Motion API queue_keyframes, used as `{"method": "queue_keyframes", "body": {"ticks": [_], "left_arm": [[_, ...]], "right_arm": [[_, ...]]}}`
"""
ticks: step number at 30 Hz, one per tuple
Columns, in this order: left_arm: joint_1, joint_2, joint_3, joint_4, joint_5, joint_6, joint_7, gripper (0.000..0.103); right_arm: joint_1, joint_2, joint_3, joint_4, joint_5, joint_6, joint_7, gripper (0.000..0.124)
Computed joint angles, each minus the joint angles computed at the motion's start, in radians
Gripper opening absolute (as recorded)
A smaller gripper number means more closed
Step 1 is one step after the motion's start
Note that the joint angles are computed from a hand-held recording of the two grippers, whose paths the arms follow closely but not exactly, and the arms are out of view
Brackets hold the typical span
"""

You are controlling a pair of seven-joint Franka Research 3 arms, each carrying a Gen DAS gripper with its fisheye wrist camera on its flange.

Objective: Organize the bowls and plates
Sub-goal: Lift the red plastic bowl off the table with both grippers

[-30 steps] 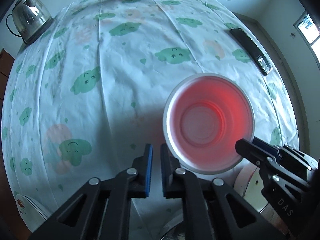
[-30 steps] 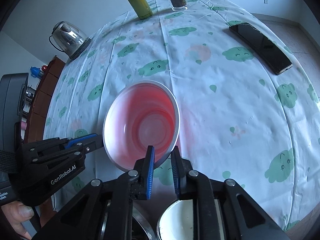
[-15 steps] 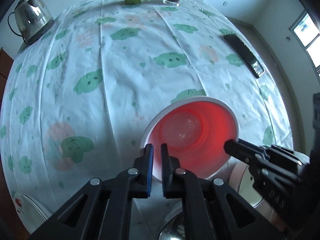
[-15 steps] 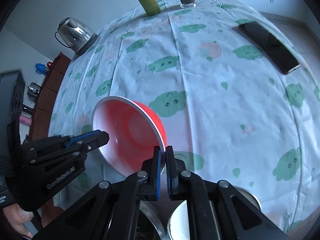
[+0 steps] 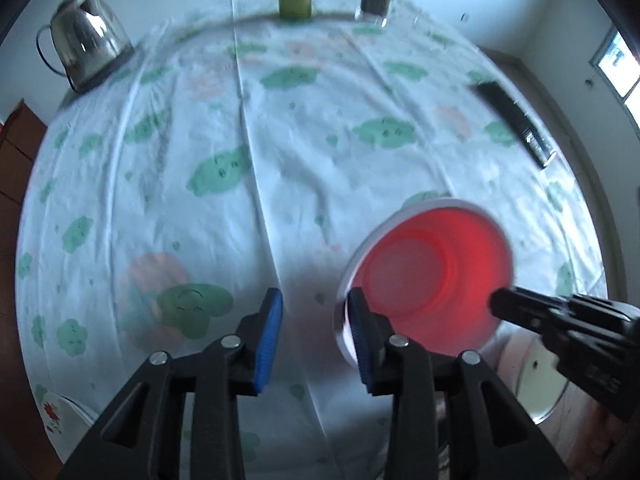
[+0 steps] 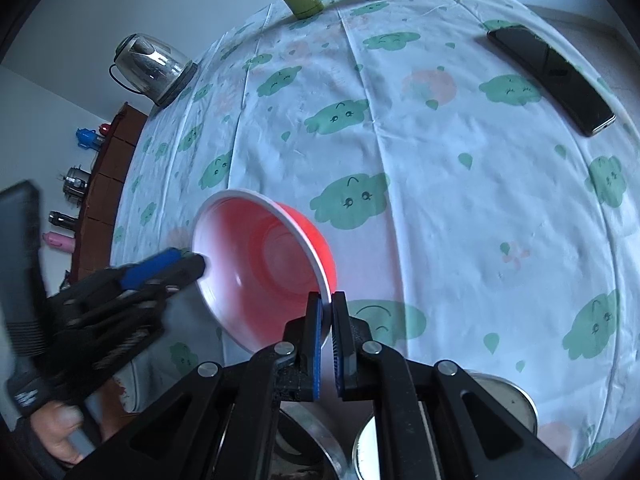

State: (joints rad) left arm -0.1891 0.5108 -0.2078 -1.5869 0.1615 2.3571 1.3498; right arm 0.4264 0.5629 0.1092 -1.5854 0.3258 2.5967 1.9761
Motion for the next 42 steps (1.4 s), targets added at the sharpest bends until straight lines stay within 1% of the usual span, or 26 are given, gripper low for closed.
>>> {"method": "queue_keyframes", "body": {"ticks": [1,2,3,4,6,8,9,10,12,14,15,16,17,18,19,20,21,22,23,25,27,30,34,36,40,42], "left_arm": [[0.005,0.020,-0.008,0.024,-0.018,-0.030,0.010,0.032],[0.009,0.024,-0.013,0.028,-0.031,-0.042,0.016,0.027],[0.016,0.032,-0.022,0.035,-0.052,-0.055,0.025,0.014],[0.022,0.034,-0.031,0.034,-0.070,-0.059,0.040,0.009],[0.004,0.028,-0.017,0.028,-0.051,-0.057,0.024,0.009],[0.002,-0.003,-0.014,-0.005,-0.046,-0.019,0.009,0.010],[0.011,-0.026,-0.020,-0.033,-0.056,0.016,0.017,0.019],[0.018,-0.041,-0.024,-0.048,-0.064,0.026,0.025,0.028],[0.026,-0.094,-0.019,-0.110,-0.065,0.085,0.019,0.074],[0.007,-0.119,0.013,-0.144,-0.007,0.127,-0.033,0.085],[0.006,-0.113,0.019,-0.141,0.007,0.121,-0.044,0.085],[0.011,-0.093,0.013,-0.118,0.001,0.088,-0.035,0.083],[0.015,-0.071,0.009,-0.095,-0.003,0.057,-0.024,0.074],[0.016,-0.055,0.006,-0.079,-0.004,0.037,-0.017,0.059],[0.015,-0.034,0.004,-0.053,-0.003,0.011,-0.008,0.050],[0.017,-0.015,-0.003,-0.033,-0.013,-0.014,0.006,0.033],[0.039,0.005,-0.028,-0.015,-0.063,-0.037,0.041,0.016],[0.045,0.011,-0.038,-0.011,-0.090,-0.048,0.055,0.010],[0.041,0.014,-0.036,-0.004,-0.098,-0.065,0.049,0.010],[0.029,0.002,-0.027,-0.009,-0.089,-0.070,0.039,0.008],[0.042,-0.023,-0.038,-0.023,-0.118,-0.076,0.058,0.008],[0.069,-0.059,-0.056,-0.024,-0.189,-0.120,0.101,0.008],[0.063,-0.111,-0.049,-0.039,-0.210,-0.148,0.123,0.008],[0.066,-0.130,-0.046,-0.055,-0.226,-0.145,0.134,0.008],[0.058,-0.131,-0.036,-0.052,-0.230,-0.134,0.126,0.008],[0.057,-0.142,-0.034,-0.055,-0.230,-0.133,0.122,0.008]], "right_arm": [[-0.005,0.001,0.005,0.001,0.009,-0.002,-0.004,0.006],[-0.008,0.002,0.009,0.001,0.015,-0.004,-0.006,0.006],[-0.012,0.001,0.014,0.000,0.024,-0.004,-0.012,0.006],[-0.013,0.000,0.017,-0.002,0.029,-0.004,-0.016,0.006],[-0.006,0.000,0.012,-0.001,0.026,-0.006,-0.012,0.006],[-0.002,0.002,0.008,0.001,0.022,-0.009,-0.008,0.006],[0.002,0.002,0.004,0.001,0.017,-0.011,-0.002,0.006],[0.000,0.003,0.006,-0.001,0.020,-0.010,-0.002,0.006],[-0.001,0.002,0.006,-0.001,0.020,-0.011,-0.004,0.005],[-0.002,0.001,0.008,-0.002,0.021,-0.008,-0.007,0.005],[-0.002,0.003,0.009,-0.001,0.022,-0.008,-0.009,0.005],[-0.003,0.004,0.010,0.001,0.023,-0.007,-0.010,0.005],[-0.003,0.007,0.011,0.004,0.024,-0.009,-0.012,0.005],[-0.004,0.009,0.013,0.007,0.025,-0.011,-0.016,0.005],[-0.003,0.011,0.015,0.009,0.027,-0.011,-0.018,0.005],[-0.003,0.012,0.016,0.011,0.028,-0.012,-0.019,0.005],[-0.004,0.014,0.020,0.012,0.034,-0.011,-0.024,0.006],[-0.006,0.014,0.024,0.013,0.040,-0.009,-0.029,0.006],[-0.006,0.014,0.027,0.014,0.045,-0.007,-0.032,0.006],[0.002,0.008,0.021,0.013,0.038,-0.014,-0.027,0.006],[0.000,-0.007,0.025,-0.003,0.047,-0.008,-0.031,0.006],[-0.011,-0.035,0.037,-0.027,0.068,-0.009,-0.053,0.006],[-0.005,-0.075,0.039,-0.039,0.064,-0.041,-0.076,0.006],[0.003,-0.091,0.033,-0.042,0.054,-0.053,-0.076,0.006],[0.020,-0.095,0.012,-0.038,0.024,-0.030,-0.049,0.006],[0.023,-0.091,0.008,-0.023,0.010,-0.037,-0.041,0.006]]}}
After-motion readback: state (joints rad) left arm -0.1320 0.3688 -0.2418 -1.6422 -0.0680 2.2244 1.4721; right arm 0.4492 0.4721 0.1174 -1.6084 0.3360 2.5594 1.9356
